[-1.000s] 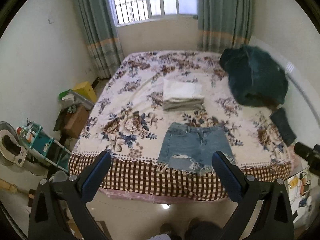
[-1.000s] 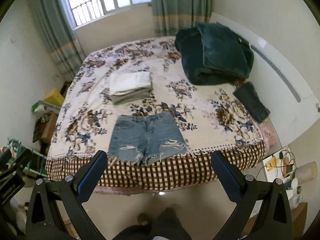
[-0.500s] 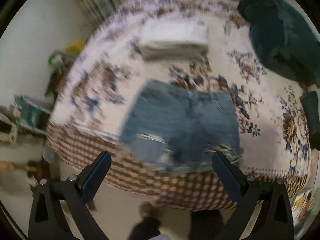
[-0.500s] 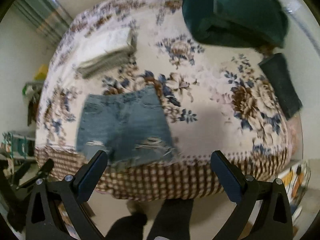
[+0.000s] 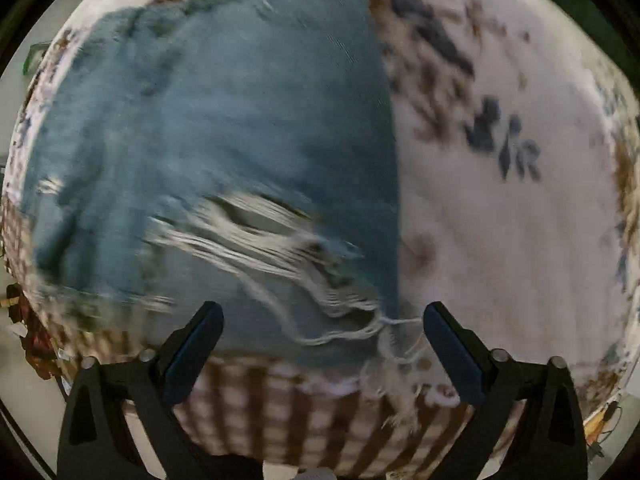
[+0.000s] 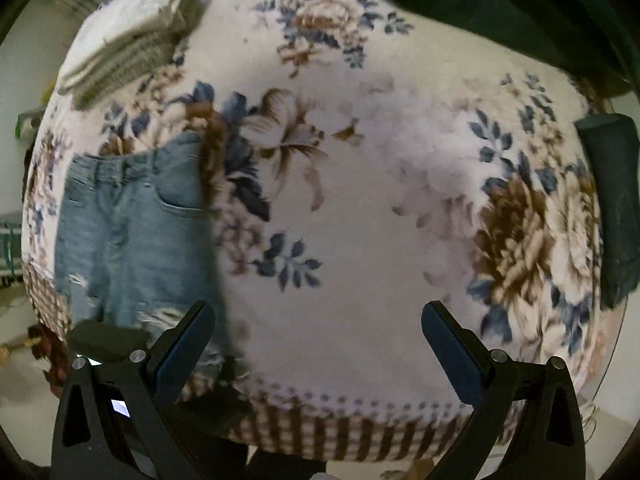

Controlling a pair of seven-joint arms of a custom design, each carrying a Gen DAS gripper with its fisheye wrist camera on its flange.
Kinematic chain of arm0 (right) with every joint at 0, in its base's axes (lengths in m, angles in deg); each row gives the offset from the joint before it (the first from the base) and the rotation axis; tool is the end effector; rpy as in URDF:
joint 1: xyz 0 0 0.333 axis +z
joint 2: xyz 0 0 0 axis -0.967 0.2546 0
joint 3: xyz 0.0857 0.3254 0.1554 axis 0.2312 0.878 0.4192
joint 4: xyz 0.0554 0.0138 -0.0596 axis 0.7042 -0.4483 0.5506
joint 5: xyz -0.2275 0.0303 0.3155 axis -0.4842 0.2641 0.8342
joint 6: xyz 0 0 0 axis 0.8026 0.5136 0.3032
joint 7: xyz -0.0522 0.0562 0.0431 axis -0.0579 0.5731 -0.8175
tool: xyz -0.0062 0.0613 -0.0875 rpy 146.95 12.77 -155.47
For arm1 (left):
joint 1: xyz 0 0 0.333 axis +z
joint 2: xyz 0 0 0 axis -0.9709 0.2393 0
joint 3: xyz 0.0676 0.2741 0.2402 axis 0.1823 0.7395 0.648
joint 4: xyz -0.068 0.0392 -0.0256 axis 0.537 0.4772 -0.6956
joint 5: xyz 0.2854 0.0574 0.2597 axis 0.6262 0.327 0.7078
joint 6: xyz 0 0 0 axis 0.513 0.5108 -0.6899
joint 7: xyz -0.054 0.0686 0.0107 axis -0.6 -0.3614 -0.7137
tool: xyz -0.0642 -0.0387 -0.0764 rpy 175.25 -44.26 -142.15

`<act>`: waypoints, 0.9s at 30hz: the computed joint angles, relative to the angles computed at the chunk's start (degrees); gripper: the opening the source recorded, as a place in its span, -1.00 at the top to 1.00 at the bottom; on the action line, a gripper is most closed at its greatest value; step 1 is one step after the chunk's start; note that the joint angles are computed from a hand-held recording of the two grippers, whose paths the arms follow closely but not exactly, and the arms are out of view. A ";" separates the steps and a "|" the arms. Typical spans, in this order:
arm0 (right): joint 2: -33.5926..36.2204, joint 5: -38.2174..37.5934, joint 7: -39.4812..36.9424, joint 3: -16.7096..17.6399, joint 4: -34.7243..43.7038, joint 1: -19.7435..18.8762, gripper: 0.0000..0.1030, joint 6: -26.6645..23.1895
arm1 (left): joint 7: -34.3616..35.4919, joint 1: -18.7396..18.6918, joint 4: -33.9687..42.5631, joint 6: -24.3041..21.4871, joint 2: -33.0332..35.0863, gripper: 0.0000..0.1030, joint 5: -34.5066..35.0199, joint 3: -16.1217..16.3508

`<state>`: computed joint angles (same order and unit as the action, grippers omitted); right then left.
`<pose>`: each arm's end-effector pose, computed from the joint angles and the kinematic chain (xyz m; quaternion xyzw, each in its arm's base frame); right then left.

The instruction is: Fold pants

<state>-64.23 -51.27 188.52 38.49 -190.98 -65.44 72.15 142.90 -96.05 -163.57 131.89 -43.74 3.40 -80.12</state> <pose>0.5157 0.1030 0.4166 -0.6255 0.7780 0.0400 0.0440 0.4423 -0.2934 0.3758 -0.6692 0.7416 0.0426 0.0168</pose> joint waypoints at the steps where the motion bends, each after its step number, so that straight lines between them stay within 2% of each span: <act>1: 1.25 0.44 -0.85 -0.05 0.20 -0.09 -1.00 0.65 | -1.72 -0.38 -0.40 0.64 0.43 -0.40 1.34 0.00; 3: 3.49 2.17 -2.58 0.45 1.00 -0.02 -1.00 1.83 | -4.05 -0.36 -1.40 2.17 -0.08 -0.15 2.03 0.38; 4: 4.74 3.69 -4.11 0.71 1.65 -0.19 -1.00 2.44 | -4.71 0.21 -3.00 4.78 -1.66 0.26 0.85 0.66; 6: 7.24 8.22 -7.43 1.78 3.27 -0.56 -1.00 3.67 | -5.04 1.34 -4.77 7.06 -4.42 0.88 -0.31 0.96; 10: 15.20 17.16 -14.56 4.99 10.22 -1.55 -1.00 5.66 | -3.93 3.75 -5.59 6.44 -8.88 0.92 -2.23 1.02; 15: 26.80 20.32 -13.63 8.15 22.07 -1.86 -0.94 4.38 | -1.21 6.30 -3.74 3.04 -11.66 0.93 -3.01 1.07; 16: 28.92 20.20 -12.92 8.56 24.38 -1.76 -0.77 3.88 | -0.44 6.83 -3.34 2.52 -12.08 0.93 -3.12 1.22; 17: 30.75 19.89 -12.40 9.00 26.50 -1.72 -0.31 3.08 | 0.52 7.45 -3.26 2.50 -12.45 0.93 -3.42 1.53; 18: 31.95 19.71 -12.11 9.37 27.90 -1.81 0.34 2.75 | 1.62 8.00 -3.13 2.44 -13.03 0.93 -4.17 1.86; 20: 32.65 17.18 -8.71 8.57 29.29 -0.24 0.75 2.84 | 3.53 9.02 -2.88 2.10 -14.45 0.93 -5.09 2.25; 21: 32.19 15.51 -6.67 7.90 29.03 0.76 0.83 4.02 | 4.70 9.52 -2.95 1.74 -15.77 0.93 -6.04 2.60; 23: 29.96 12.99 -3.75 7.70 28.04 2.09 0.87 5.68 | 7.68 10.97 -3.39 1.16 -18.27 0.93 -7.78 3.79; 27: 25.90 10.75 0.94 8.52 28.46 3.66 0.90 5.43 | 12.42 14.26 -4.17 -0.08 -23.44 0.93 -11.39 6.01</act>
